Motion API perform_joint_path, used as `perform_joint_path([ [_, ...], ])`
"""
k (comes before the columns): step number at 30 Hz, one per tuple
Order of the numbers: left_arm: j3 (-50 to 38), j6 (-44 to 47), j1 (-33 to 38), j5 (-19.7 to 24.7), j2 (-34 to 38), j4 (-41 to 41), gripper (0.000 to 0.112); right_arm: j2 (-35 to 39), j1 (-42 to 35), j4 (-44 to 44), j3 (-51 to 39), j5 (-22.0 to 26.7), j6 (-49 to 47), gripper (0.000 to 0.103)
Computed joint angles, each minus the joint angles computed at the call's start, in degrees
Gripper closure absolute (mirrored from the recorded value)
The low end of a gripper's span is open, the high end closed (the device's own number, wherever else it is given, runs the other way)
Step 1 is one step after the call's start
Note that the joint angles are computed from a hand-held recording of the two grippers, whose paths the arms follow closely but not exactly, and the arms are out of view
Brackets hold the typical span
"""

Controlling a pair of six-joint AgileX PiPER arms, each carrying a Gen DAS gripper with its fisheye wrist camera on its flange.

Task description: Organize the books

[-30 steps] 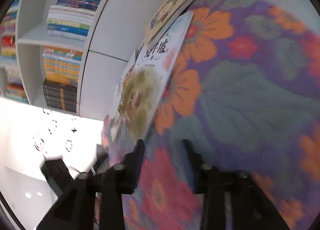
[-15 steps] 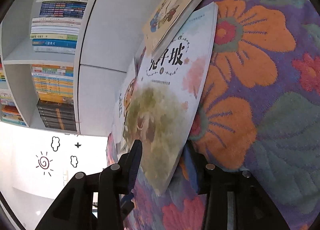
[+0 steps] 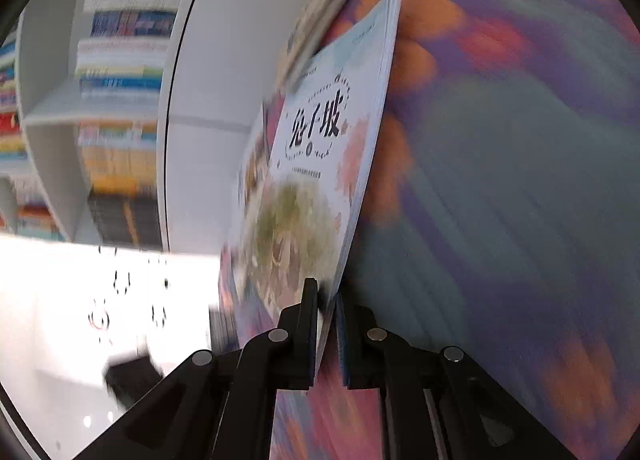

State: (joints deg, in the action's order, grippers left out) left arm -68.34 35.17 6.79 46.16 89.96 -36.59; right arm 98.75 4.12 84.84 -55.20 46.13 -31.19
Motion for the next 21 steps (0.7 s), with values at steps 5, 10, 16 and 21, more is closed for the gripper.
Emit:
perform_joint_path([
  [5,-6.0,-7.5,-7.4,-1.5,5.8,8.6,0.056,-8.3,-6.1,-11.5,7.5,8.1,1.2,0.092],
  [10,-10.5,-17.1,-14.3,-4.0,11.1,19.0,0.058,-9.0,-7.4,-12.2,7.7,5.3,1.5,0.092],
  [16,-6.0,-13.7,-19.2,-2.7,7.0,19.5,0.056,-7.0,-5.9,-11.4,5.8,4.0,0.3,0.091],
  [21,-6.9,-5.2,-13.8,7.7,6.3,9.7,0.064,-5.4,-8.1,-17.6,1.6,8.6,1.8,0.090],
])
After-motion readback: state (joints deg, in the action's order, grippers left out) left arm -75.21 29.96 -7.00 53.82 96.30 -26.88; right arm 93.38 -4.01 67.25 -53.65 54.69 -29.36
